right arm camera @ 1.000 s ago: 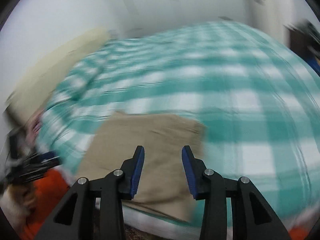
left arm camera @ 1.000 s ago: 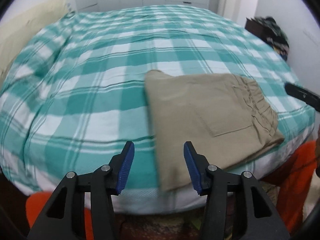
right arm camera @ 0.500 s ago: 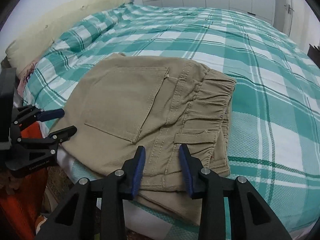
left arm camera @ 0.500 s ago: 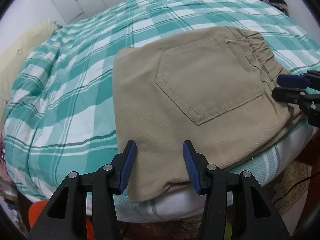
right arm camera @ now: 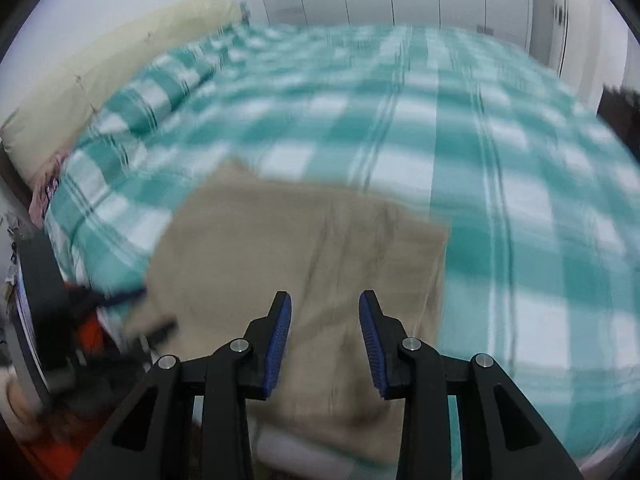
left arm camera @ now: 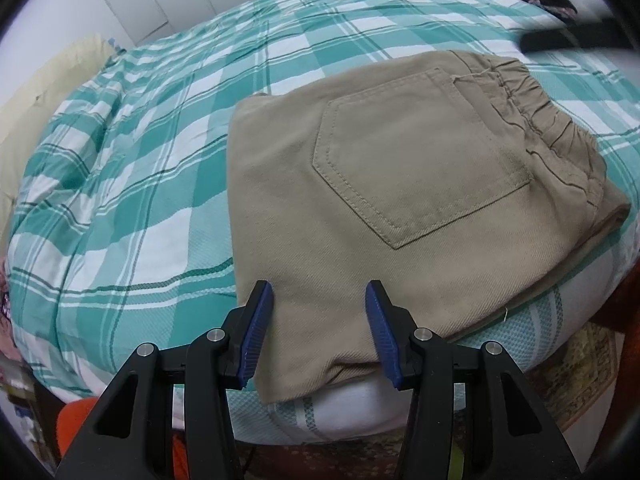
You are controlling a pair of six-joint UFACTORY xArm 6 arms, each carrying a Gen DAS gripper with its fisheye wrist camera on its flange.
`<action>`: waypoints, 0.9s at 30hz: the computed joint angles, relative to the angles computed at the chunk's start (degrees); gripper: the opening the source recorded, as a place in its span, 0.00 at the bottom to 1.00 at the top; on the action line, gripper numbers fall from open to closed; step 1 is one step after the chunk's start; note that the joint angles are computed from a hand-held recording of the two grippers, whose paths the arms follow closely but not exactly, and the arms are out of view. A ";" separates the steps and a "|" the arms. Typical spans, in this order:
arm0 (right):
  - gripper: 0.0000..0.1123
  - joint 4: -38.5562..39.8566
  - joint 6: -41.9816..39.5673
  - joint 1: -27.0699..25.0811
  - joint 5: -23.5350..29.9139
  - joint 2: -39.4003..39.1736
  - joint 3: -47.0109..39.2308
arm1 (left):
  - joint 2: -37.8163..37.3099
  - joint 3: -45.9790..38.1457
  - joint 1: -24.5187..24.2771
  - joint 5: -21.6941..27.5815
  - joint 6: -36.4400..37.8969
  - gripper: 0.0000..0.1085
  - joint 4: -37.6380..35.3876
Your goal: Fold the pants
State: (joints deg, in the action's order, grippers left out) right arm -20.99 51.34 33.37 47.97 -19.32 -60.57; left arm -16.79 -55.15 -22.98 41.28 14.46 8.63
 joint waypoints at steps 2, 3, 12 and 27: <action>0.32 -0.35 -2.35 -1.73 0.02 3.74 -4.07 | -0.08 0.15 0.11 -0.21 0.38 0.47 -0.36; 0.32 0.71 -3.84 -2.93 -1.05 5.19 -4.69 | -0.13 0.21 0.18 -0.29 0.64 0.47 -0.59; 0.31 6.95 -4.38 -6.14 -5.05 7.62 1.86 | -0.72 1.24 0.51 -1.44 2.79 0.47 -1.95; 0.31 2.86 6.27 1.69 -10.30 -8.57 17.41 | -0.18 -0.14 1.06 0.94 4.16 0.47 -5.69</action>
